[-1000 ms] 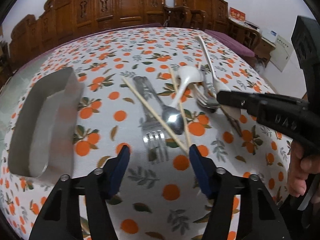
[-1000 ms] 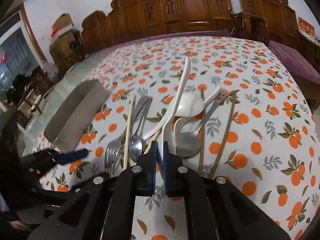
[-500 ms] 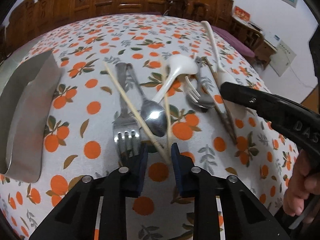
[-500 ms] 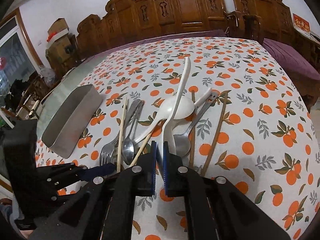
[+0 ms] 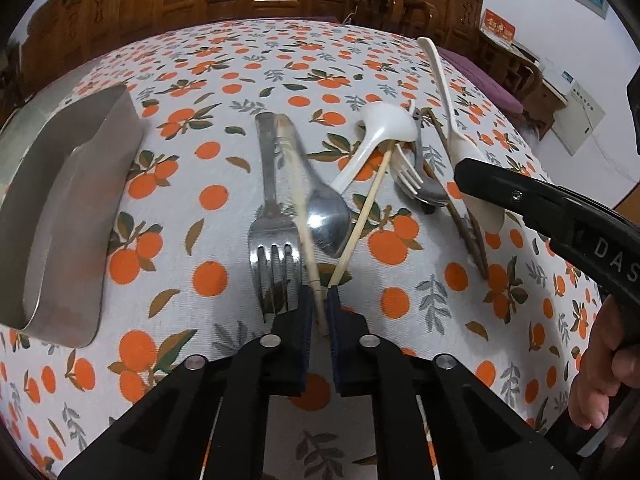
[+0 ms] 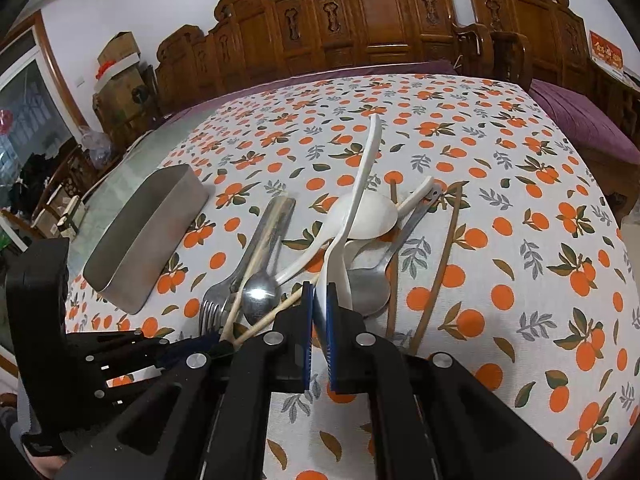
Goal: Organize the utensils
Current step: 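Carry the chopstick into the grey tray with the left tool while the right tool carries the spoon there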
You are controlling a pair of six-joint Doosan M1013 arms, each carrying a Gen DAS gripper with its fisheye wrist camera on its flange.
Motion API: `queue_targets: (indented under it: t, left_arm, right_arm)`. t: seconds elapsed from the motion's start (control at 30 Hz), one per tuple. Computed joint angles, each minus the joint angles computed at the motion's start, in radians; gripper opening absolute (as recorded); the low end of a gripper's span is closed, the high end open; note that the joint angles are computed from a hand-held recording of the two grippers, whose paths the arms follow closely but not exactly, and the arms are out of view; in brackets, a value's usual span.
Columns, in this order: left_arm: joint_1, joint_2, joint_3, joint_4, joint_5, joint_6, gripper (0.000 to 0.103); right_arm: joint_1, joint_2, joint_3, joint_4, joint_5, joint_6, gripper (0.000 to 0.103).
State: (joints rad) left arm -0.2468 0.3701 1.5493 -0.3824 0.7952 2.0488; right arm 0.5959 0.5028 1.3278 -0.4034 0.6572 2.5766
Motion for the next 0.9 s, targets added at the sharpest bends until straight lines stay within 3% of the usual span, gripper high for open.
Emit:
queue_targets:
  t: [0.4,0.8,0.9]
  left_arm:
    - [0.03,-0.034,0.025,-0.074,-0.013,0.089,0.004]
    - [0.089,-0.057,0.0,-0.133,-0.01,0.163,0.004]
    - [0.111,-0.056,-0.012,-0.137,-0.007,0.177,0.004]
  right_arm:
    - [0.004,0.01,-0.013,0.014,-0.002,-0.035,0.007]
    - [0.023,0.032,-0.057,0.092,-0.014,-0.131,0.007]
    - [0.037,0.048,-0.087,0.09,0.015,-0.152,0.007]
